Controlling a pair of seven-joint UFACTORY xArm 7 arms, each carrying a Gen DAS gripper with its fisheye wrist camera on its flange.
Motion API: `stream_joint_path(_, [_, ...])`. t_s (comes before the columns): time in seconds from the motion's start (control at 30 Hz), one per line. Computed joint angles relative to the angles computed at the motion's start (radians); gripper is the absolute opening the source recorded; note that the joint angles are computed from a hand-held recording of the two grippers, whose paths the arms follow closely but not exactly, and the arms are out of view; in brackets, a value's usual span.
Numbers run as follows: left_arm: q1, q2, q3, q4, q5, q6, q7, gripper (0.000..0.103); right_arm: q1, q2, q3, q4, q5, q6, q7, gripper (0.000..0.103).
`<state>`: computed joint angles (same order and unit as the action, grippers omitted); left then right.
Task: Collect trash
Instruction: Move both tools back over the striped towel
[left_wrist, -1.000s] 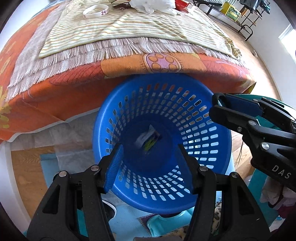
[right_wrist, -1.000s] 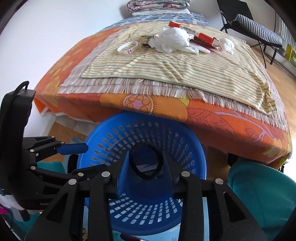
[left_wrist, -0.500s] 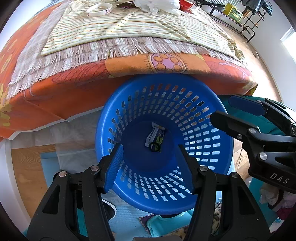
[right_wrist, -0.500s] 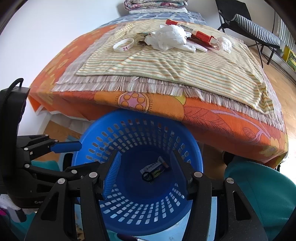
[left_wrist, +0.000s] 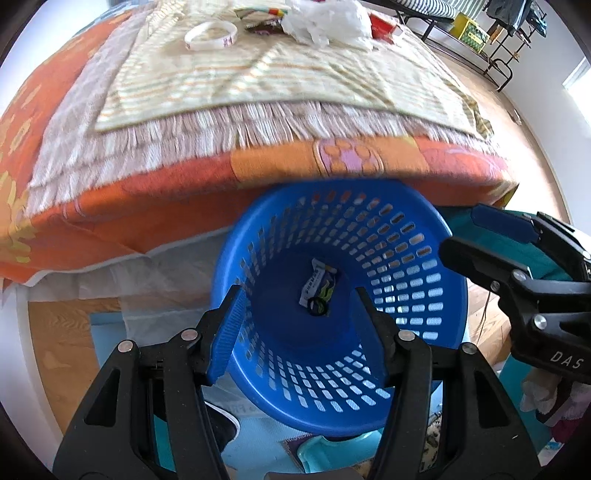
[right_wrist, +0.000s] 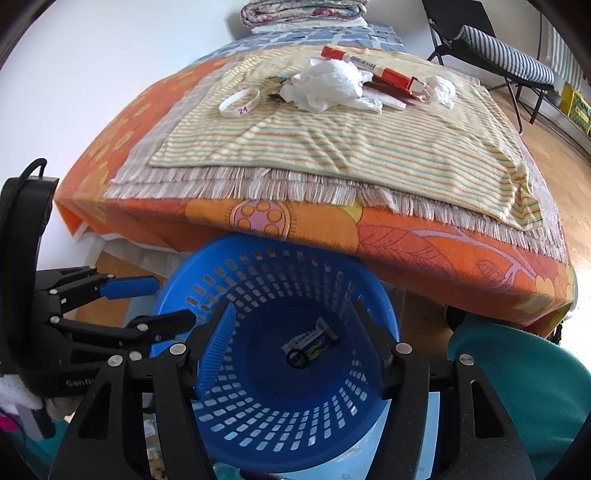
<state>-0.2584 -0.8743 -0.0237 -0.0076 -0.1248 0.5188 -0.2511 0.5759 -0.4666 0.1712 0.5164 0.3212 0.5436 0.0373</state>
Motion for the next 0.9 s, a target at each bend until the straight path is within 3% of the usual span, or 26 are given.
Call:
stream_joint_path(0.2, [0.045, 0.05, 0.042, 0.078, 0.002, -0.001, 0.051, 0.06, -0.005, 0.026, -0.026, 0.048, 0.025, 0.015, -0.029, 0.062])
stream_joint_path(0.4, [0.109, 0.124, 0.045, 0.187, 0.024, -0.022, 0.112, 0.06, -0.038, 0.052, -0.022, 0.118, 0.001, 0.01, -0.062, 0.062])
stream_joint_path(0.53, [0.151, 0.189, 0.064, 0.25, 0.02, -0.052, 0.142, 0.06, -0.052, 0.083, -0.038, 0.173, 0.015, 0.01, -0.099, 0.072])
stream_joint_path(0.9, [0.225, 0.409, 0.119, 0.414, -0.037, -0.13, 0.23, 0.06, -0.101, 0.251, -0.04, 0.37, 0.081, -0.007, -0.179, 0.074])
